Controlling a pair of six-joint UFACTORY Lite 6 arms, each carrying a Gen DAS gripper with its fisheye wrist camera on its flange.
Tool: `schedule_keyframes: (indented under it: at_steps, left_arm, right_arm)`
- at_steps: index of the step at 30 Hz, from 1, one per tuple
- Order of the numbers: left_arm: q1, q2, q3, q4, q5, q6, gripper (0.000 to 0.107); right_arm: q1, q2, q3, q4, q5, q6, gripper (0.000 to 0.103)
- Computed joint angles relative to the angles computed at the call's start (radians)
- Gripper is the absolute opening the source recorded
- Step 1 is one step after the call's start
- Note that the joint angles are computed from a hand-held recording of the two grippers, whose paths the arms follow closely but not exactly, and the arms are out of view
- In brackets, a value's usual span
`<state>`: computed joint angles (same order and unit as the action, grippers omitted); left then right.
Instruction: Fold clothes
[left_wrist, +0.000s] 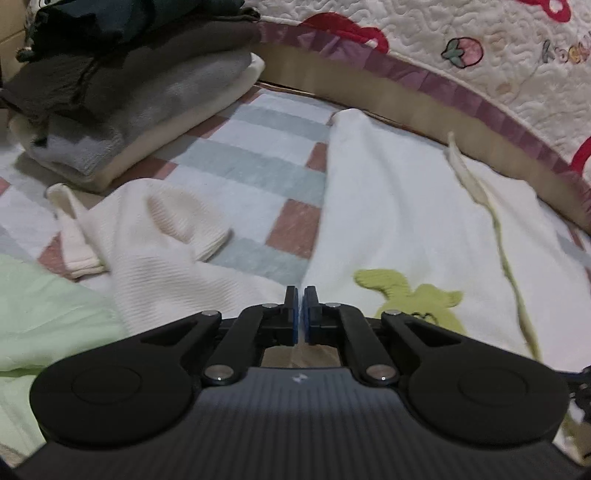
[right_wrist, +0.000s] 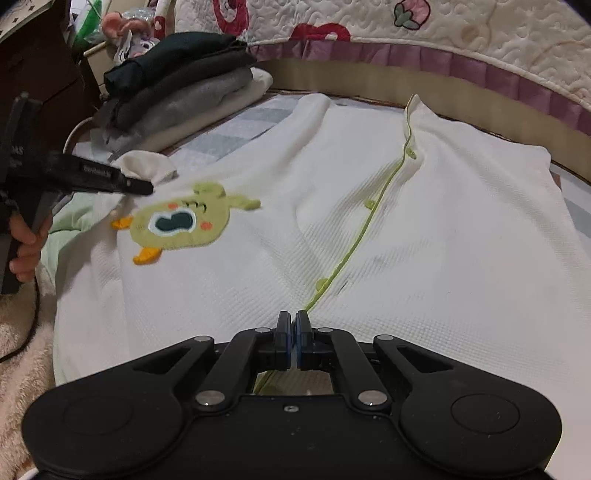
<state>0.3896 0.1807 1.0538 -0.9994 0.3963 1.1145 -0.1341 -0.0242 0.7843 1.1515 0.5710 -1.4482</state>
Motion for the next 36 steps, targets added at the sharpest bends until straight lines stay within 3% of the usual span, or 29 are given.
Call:
schedule_keyframes:
  at_steps: [3,6,10,13,14,15,16,17,21,25,28,30,32,34,36]
  left_arm:
    - [0.020,0.020,0.024,0.015,0.034,-0.022,0.000]
    - [0.019,0.040,0.034,0.059,0.046,-0.067,0.000]
    - [0.012,0.083,0.063,0.176,0.054,-0.206,0.008]
    - [0.041,0.103,0.095,0.163,0.097,-0.226,0.012]
    - [0.045,0.100,0.099,0.164,0.100,-0.229,0.012]
    - [0.045,0.097,0.102,0.170,0.098,-0.230,0.012]
    - [0.046,0.094,0.106,0.177,0.096,-0.231,0.012]
    - [0.046,0.091,0.110,0.183,0.094,-0.232,0.012]
    - [0.060,0.121,0.180,0.173,0.176,-0.231,0.012]
    - [0.041,0.126,0.216,0.107,0.238,-0.148,0.016]
    - [0.009,0.134,0.241,0.073,0.261,-0.070,0.030]
    - [-0.011,0.151,0.252,0.044,0.265,-0.039,0.035]
    - [-0.033,0.179,0.271,0.030,0.272,-0.034,0.036]
    - [-0.061,0.218,0.302,0.046,0.277,-0.062,0.038]
    - [-0.090,0.258,0.355,0.082,0.292,-0.104,0.041]
  right_arm:
    - [0.011,0.006,0.016,-0.024,0.012,0.022,0.005]
    - [0.005,0.027,0.040,-0.028,0.098,0.010,0.004]
    - [0.029,0.038,0.046,-0.049,0.076,0.050,0.004]
    - [0.000,0.028,0.037,-0.003,0.068,0.063,0.006]
    - [-0.007,0.027,0.042,0.006,0.064,0.080,0.016]
    - [-0.012,0.030,0.053,0.005,0.064,0.102,0.032]
    - [-0.011,0.036,0.075,-0.020,0.056,0.149,0.040]
    - [-0.002,0.035,0.102,-0.071,0.036,0.214,0.046]
    - [0.065,-0.002,0.247,-0.462,-0.011,0.597,0.046]
    - [0.102,-0.106,0.334,-0.723,0.032,0.811,0.046]
    - [0.146,-0.201,0.376,-0.850,0.099,0.884,0.047]
    - [0.201,-0.284,0.351,-0.926,0.085,1.009,0.047]
    - [0.244,-0.402,0.259,-0.888,0.085,1.051,0.047]
    - [0.253,-0.510,0.115,-0.731,0.032,0.954,0.050]
    - [0.220,-0.475,0.067,-0.621,-0.008,0.824,0.050]
